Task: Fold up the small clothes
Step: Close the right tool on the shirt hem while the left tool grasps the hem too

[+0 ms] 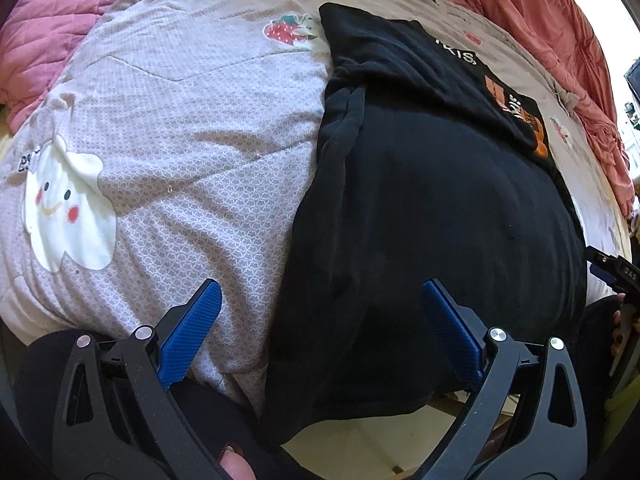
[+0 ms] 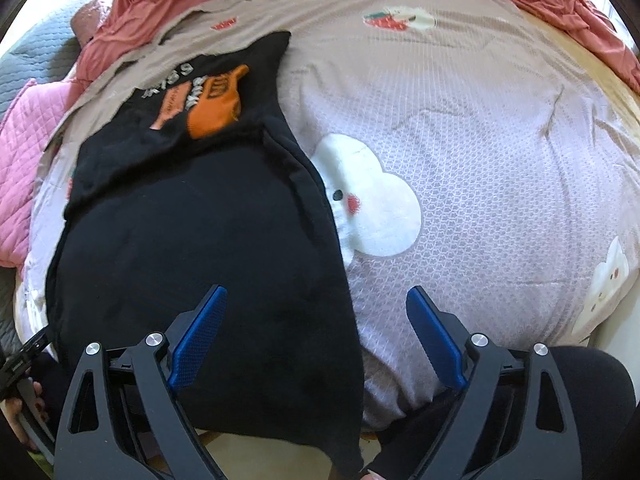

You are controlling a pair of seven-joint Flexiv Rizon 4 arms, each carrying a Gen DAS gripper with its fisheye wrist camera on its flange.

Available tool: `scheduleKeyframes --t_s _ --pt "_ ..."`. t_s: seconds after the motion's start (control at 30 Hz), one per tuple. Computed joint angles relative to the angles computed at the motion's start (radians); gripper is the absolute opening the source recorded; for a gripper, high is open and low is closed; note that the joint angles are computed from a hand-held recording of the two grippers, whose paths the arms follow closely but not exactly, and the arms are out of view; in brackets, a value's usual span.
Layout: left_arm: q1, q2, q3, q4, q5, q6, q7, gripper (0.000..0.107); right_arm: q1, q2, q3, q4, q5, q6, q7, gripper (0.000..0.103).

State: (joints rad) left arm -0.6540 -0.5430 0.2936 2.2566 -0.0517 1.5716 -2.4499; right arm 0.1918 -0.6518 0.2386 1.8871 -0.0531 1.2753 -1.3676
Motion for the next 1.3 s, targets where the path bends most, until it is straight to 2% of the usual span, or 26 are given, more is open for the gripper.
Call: scheduleKeyframes --t_s 0.13,0.17,0.23,0.4,0.43,0.5,0.57,0.67,0.73,0.83,0.9,0.97,1.03,1.13,1.17,1.27,1.3 --pt "0.024 0.000 -0.022 0.009 -0.010 0.010 -0.001 0.093 -0.013 -0.025 0.020 -0.028 0.010 -0.028 -0.027 0.087" --pt "0.026 -0.001 -0.025 0.010 -0.013 0.011 -0.001 0.093 -0.026 -0.028 0.037 -0.031 0.020 -0.026 -0.045 0.084" --pt "0.030 -0.001 -0.031 0.015 -0.019 0.016 0.000 0.093 -0.060 -0.032 0.083 -0.038 0.047 -0.025 -0.099 0.060" --pt "0.035 -0.002 -0.038 0.022 -0.031 0.031 0.009 0.093 -0.100 -0.023 0.151 -0.035 0.101 -0.013 -0.218 0.027" --pt "0.032 -0.002 -0.037 0.025 -0.033 0.037 0.011 0.093 -0.101 -0.020 0.156 -0.033 0.109 -0.008 -0.236 0.025" --pt "0.025 -0.005 -0.032 0.024 -0.041 0.045 0.016 0.092 -0.084 -0.016 0.142 -0.032 0.116 -0.006 -0.242 0.025" --pt "0.026 -0.009 -0.037 0.025 -0.048 0.062 0.026 0.076 -0.078 -0.019 0.133 -0.041 0.127 -0.017 -0.240 0.025" --pt "0.034 -0.014 -0.053 0.025 -0.065 0.070 0.051 0.059 -0.046 -0.022 0.082 -0.052 0.125 -0.054 -0.186 0.026" --pt "0.054 -0.017 -0.077 0.028 -0.074 0.086 0.070 0.053 -0.044 -0.034 0.074 -0.074 0.131 -0.099 -0.164 0.027" --pt "0.104 -0.025 -0.134 0.037 -0.097 0.111 0.101 0.053 -0.044 -0.038 0.073 -0.079 0.137 -0.106 -0.172 0.028" --pt "0.134 -0.032 -0.166 0.046 -0.119 0.131 0.112 0.053 -0.058 -0.043 0.090 -0.086 0.152 -0.112 -0.191 0.029" --pt "0.168 -0.038 -0.203 0.060 -0.138 0.165 0.119 0.053 -0.084 -0.047 0.117 -0.095 0.185 -0.106 -0.217 0.022" --pt "0.141 -0.040 -0.185 0.059 -0.164 0.164 0.133 0.051 -0.133 -0.051 0.170 -0.105 0.241 -0.091 -0.269 0.014" --pt "0.105 -0.041 -0.159 0.063 -0.196 0.183 0.144 0.027 -0.179 -0.054 0.228 -0.115 0.305 -0.060 -0.356 0.012" --pt "0.115 -0.040 -0.171 0.073 -0.200 0.206 0.146 0.019 -0.191 -0.055 0.243 -0.119 0.322 -0.051 -0.384 0.012" --pt "0.123 -0.033 -0.188 0.099 -0.225 0.271 0.158 0.010 -0.220 -0.058 0.281 -0.129 0.373 -0.024 -0.453 0.012" --pt "0.114 -0.031 -0.184 0.105 -0.240 0.284 0.166 0.009 -0.240 -0.061 0.305 -0.135 0.398 -0.009 -0.485 0.009"
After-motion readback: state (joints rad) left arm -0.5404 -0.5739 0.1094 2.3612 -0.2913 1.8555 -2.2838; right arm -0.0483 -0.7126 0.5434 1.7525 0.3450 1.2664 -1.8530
